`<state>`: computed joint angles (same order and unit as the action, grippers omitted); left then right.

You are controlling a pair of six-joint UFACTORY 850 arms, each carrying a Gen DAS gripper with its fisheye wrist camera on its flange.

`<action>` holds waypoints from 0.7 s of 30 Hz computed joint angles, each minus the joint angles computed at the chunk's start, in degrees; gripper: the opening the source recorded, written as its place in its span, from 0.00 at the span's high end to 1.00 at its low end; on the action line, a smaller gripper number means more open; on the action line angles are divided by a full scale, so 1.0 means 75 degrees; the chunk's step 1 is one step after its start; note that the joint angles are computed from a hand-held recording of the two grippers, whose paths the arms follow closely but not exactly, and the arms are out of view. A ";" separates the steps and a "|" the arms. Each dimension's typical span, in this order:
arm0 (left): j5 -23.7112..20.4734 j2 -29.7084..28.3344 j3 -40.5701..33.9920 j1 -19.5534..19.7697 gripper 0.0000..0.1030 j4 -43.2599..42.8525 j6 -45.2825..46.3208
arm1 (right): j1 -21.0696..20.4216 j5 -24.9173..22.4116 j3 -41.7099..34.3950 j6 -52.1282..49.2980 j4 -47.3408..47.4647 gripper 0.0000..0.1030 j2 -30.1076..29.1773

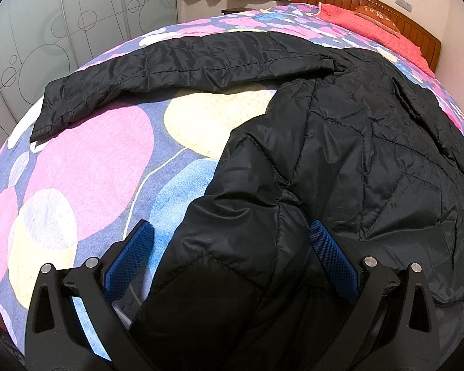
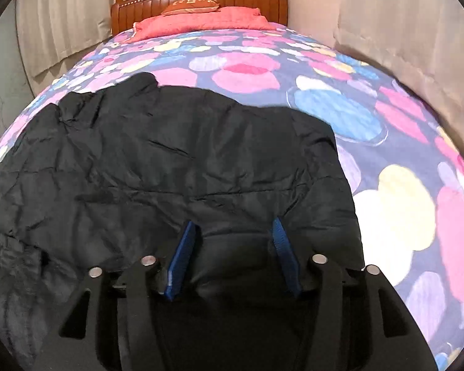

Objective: Fold large clothes

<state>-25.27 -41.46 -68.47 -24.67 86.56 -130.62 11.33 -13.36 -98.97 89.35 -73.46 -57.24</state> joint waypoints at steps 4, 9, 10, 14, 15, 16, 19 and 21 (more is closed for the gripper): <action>-0.0015 0.0003 0.0004 -0.0005 0.02 -0.0029 0.0035 | 0.0160 -0.0014 0.0339 0.1765 -0.1813 0.30 0.0203; -0.0018 -0.0001 0.0004 -0.0003 0.02 -0.0015 0.0026 | 0.0088 -0.0057 0.0218 0.2093 -0.1838 0.29 -0.0099; -0.0024 -0.0004 0.0000 0.0000 0.02 -0.0027 0.0047 | 0.0092 -0.0090 0.0150 0.1971 -0.1735 0.29 -0.0147; 0.0047 0.0032 0.0046 0.0019 0.02 0.0097 -0.0105 | 0.0108 -0.0115 0.0160 0.2003 -0.1787 0.29 -0.0156; 0.0125 0.0082 0.0114 0.0046 0.02 0.0264 -0.0305 | 0.0145 -0.0158 0.0189 0.2058 -0.1810 0.29 -0.0139; 0.0192 0.0145 0.0195 0.0069 0.02 0.0440 -0.0527 | 0.0155 -0.0174 0.0169 0.2067 -0.1826 0.29 -0.0156; 0.0384 0.0509 0.0649 0.0167 0.02 0.1447 -0.1786 | 0.0167 -0.0204 0.0182 0.2168 -0.1932 0.29 -0.0153; 0.0195 0.0778 0.0996 0.0209 0.02 0.2048 -0.2503 | 0.0187 -0.0213 0.0293 0.2496 -0.2230 0.29 -0.0097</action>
<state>-23.81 -35.62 -61.00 -23.10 101.92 -149.39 12.74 -14.95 -96.77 108.07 -90.19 -57.97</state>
